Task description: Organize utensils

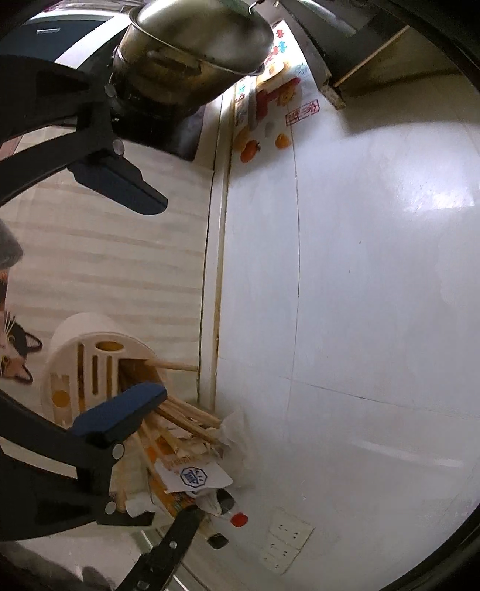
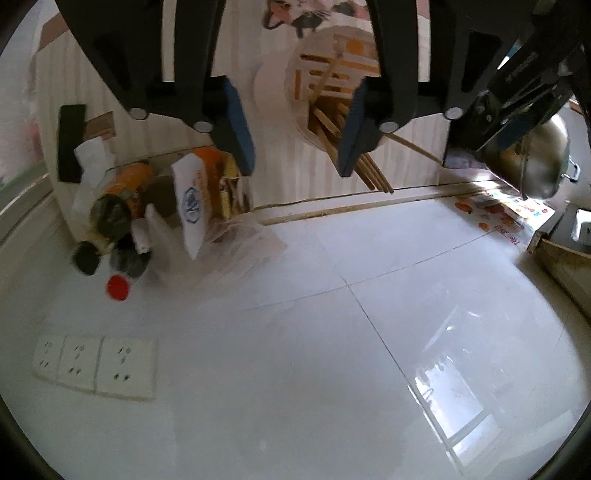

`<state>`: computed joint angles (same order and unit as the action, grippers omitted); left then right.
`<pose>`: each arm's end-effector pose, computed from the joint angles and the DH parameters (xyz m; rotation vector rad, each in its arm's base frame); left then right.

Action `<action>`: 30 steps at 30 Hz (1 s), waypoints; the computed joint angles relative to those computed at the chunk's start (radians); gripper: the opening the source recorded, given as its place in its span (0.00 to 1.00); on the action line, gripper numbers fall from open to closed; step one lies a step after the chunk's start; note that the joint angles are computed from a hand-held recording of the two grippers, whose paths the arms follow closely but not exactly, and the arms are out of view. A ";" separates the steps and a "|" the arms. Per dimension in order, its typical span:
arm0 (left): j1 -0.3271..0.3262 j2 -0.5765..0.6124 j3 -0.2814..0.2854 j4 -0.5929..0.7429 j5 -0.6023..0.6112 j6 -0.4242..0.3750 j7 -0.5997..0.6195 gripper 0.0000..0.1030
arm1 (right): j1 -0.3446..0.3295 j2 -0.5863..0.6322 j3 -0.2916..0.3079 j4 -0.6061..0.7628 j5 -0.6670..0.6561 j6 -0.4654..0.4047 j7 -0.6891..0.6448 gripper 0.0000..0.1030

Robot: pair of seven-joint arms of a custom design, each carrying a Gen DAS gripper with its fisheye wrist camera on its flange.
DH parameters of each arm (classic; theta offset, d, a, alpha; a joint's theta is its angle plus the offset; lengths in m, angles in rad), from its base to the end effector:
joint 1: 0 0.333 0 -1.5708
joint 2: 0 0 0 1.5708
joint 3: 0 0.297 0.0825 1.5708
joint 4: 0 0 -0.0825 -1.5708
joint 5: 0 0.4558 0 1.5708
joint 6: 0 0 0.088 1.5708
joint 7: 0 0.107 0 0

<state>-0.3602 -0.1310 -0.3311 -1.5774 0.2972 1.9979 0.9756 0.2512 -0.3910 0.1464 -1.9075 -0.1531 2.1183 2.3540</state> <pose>0.4782 -0.3923 0.7303 -1.7252 2.0126 -0.6667 0.5025 0.2196 0.7060 -1.4815 2.0950 -0.4235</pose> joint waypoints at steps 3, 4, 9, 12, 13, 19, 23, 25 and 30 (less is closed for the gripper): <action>-0.003 -0.039 -0.012 -0.052 0.041 0.000 -0.016 1.00 | -0.006 -0.047 0.032 -0.030 -0.066 -0.028 0.022 0.63; -0.004 -0.051 -0.016 -0.067 0.047 0.000 -0.021 1.00 | -0.006 -0.059 0.038 -0.040 -0.079 -0.034 0.027 0.65; -0.008 -0.086 -0.030 -0.115 0.041 -0.012 -0.039 1.00 | 0.002 -0.133 0.075 -0.118 -0.131 -0.066 0.060 0.70; -0.011 -0.102 -0.041 -0.133 0.051 -0.017 -0.052 1.00 | 0.005 -0.159 0.093 -0.149 -0.157 -0.084 0.071 0.84; -0.012 -0.107 -0.043 -0.138 0.052 -0.017 -0.056 1.00 | 0.006 -0.164 0.097 -0.155 -0.165 -0.090 0.074 0.86; -0.013 -0.136 -0.059 -0.152 0.069 -0.028 -0.098 1.00 | 0.016 -0.204 0.103 -0.197 -0.188 -0.115 0.064 0.99; -0.015 -0.183 -0.062 -0.177 0.064 -0.025 -0.104 1.00 | 0.018 -0.218 0.111 -0.204 -0.201 -0.117 0.061 1.00; -0.013 -0.216 -0.065 -0.195 0.062 -0.018 -0.105 1.00 | 0.017 -0.232 0.118 -0.209 -0.208 -0.123 0.067 1.00; -0.011 -0.321 -0.066 -0.248 0.036 -0.001 -0.083 1.00 | 0.019 -0.297 0.152 -0.222 -0.229 -0.151 0.105 1.00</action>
